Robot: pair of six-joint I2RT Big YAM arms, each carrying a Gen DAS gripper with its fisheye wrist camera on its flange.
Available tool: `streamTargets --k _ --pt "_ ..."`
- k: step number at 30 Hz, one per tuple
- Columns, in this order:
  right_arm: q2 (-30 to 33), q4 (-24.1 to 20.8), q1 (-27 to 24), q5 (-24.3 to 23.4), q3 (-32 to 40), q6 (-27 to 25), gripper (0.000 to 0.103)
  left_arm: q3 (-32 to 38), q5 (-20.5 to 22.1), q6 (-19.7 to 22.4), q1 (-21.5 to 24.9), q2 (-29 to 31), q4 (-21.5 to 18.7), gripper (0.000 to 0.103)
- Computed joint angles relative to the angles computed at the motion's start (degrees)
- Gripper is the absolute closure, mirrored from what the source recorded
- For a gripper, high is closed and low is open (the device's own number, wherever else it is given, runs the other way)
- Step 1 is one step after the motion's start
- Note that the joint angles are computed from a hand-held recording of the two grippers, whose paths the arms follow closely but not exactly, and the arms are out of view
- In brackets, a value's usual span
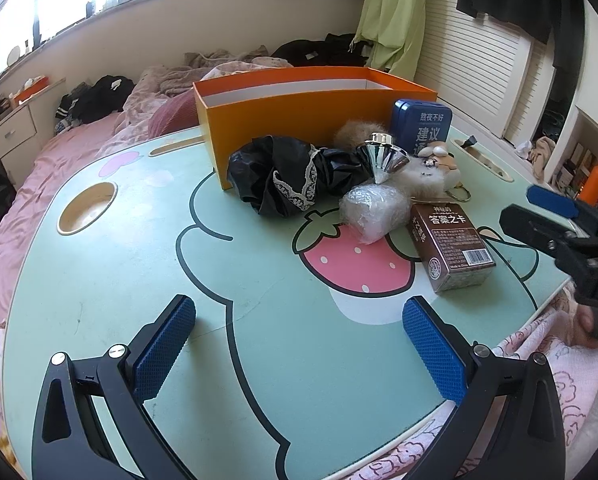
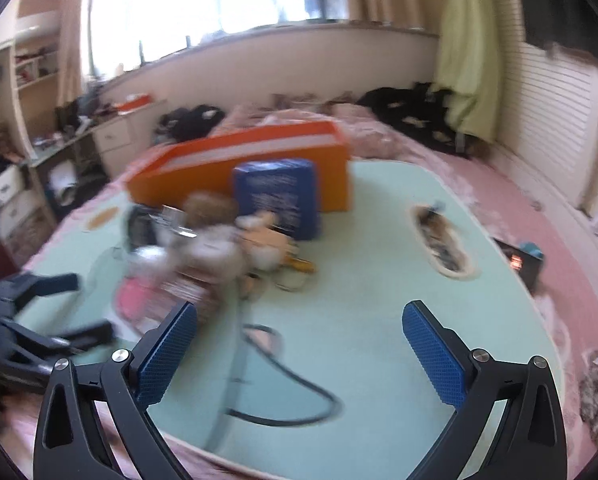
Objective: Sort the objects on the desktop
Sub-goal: 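Grasp the brown card box with the right gripper and lift it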
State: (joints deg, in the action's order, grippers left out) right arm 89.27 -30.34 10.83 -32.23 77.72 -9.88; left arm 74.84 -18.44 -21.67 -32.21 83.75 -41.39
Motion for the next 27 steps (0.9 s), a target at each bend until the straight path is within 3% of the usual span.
streamTargets --k 4,8,11,12,14,15,18,21,24,27 --pt "2.2 -8.2 2.1 -3.7 5.2 -2.2 0.001 0.0 0.0 0.0 0.0 0.0 0.0 0.000" --pt "3.3 -12.9 4.8 0.7 7.5 -5.3 0.006 0.0 0.1 0.1 0.1 -0.1 0.0 0.000" --pt "4.0 -15.0 6.2 3.5 7.7 -8.1 0.018 0.0 0.1 0.1 0.1 -0.1 0.0 0.000" --pt "4.4 -16.0 6.6 4.2 8.0 -8.8 0.029 0.0 0.1 0.1 0.1 -0.1 0.0 0.000" --pt "3.7 -14.3 6.8 5.0 6.8 -9.0 0.041 0.0 0.0 0.1 0.1 0.0 0.0 0.000" --pt "3.2 -13.6 6.6 4.8 6.0 -9.1 0.053 -0.1 0.0 0.1 0.1 -0.1 0.0 0.000" --pt "2.0 -10.1 5.2 2.2 3.3 -6.8 0.063 -0.1 0.0 0.1 0.1 -0.1 0.0 0.000" --pt "0.6 -5.2 2.4 -2.5 0.6 -2.6 0.063 -0.4 -0.1 -0.1 0.2 -0.4 0.2 0.000" --pt "-0.7 -0.2 0.0 -3.6 -2.3 1.4 0.063 -0.4 -0.6 -0.4 0.1 -0.4 0.0 0.000" --pt "0.1 0.0 -1.0 -4.8 -2.2 3.2 0.063 -0.9 -3.6 0.1 -0.7 -1.4 1.6 0.000"
